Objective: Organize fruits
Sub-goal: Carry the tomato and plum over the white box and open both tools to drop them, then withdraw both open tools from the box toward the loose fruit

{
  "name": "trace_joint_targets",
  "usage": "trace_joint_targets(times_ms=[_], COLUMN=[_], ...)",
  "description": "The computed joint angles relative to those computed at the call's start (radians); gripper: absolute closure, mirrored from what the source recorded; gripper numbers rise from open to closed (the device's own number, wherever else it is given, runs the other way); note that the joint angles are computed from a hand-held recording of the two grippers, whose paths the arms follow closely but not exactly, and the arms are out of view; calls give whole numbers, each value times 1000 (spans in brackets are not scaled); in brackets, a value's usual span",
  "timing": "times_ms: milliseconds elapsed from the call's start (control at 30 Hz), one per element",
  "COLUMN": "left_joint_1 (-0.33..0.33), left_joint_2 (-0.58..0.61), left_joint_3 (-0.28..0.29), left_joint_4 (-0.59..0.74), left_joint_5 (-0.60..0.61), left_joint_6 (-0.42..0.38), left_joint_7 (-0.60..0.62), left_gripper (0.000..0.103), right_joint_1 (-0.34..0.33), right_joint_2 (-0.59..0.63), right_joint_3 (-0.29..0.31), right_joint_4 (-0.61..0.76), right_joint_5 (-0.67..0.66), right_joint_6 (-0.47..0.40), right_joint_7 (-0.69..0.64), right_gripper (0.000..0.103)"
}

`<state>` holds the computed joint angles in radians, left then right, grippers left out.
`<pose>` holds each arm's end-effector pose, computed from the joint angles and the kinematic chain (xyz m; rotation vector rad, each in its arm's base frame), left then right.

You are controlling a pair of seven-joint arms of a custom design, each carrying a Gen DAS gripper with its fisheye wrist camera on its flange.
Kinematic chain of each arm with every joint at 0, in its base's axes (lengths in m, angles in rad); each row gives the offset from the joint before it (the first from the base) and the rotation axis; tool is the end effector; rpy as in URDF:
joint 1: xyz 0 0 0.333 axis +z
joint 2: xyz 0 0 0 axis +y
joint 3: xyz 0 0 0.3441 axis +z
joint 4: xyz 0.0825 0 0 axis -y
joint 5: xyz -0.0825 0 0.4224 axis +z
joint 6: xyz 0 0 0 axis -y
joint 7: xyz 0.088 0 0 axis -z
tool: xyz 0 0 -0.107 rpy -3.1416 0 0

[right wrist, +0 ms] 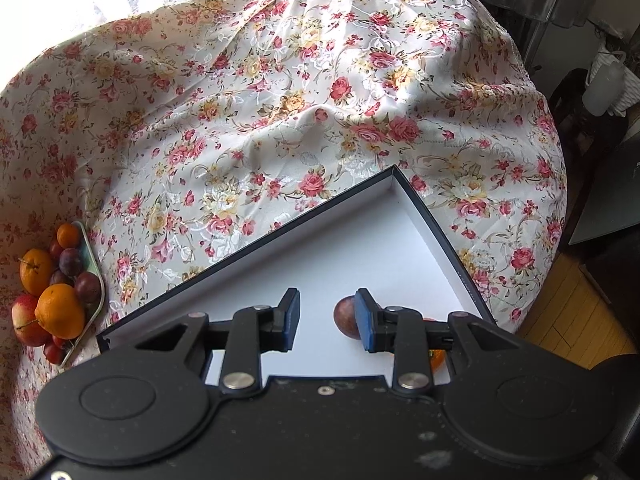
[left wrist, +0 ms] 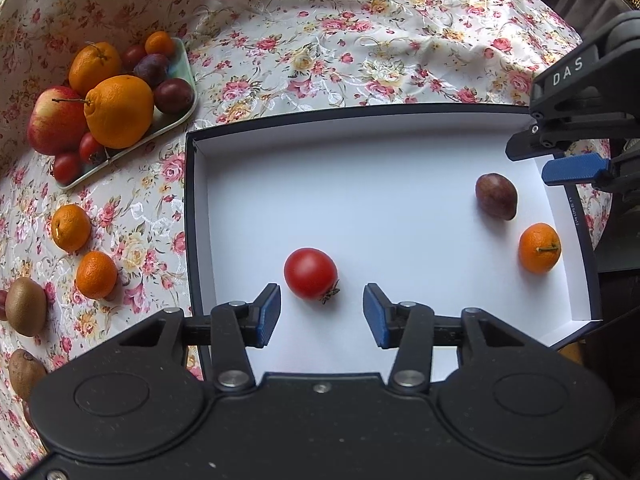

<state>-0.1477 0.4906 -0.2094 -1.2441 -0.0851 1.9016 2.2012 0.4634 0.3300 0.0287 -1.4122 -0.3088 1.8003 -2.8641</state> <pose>0.7300 -0.2389 0.5262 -0.9653 2.9294 -0.3862 0.6433 0.3123 0.5431 -0.4046 2.9271 -0.3725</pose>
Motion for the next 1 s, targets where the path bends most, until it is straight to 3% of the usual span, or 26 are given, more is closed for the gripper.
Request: trace_joint_targets(times_ms=[267, 833, 1000], left_joint_1=[-10, 13, 22], left_joint_2=[29, -11, -26], left_joint_3=[11, 10, 11], left_joint_4=[50, 15, -2], left_joint_5=[36, 28, 21], left_joint_6=[-84, -110, -105], left_joint_7=[-20, 33, 56], left_gripper=[49, 49, 49], right_joint_1=[-8, -28, -29], right_joint_2=[3, 22, 55], right_joint_3=[3, 6, 6], right_joint_4=[-5, 8, 58], right_joint_5=[29, 133, 156], right_joint_6=[22, 43, 10], right_joint_7=[-6, -16, -35], right_gripper=[70, 70, 70])
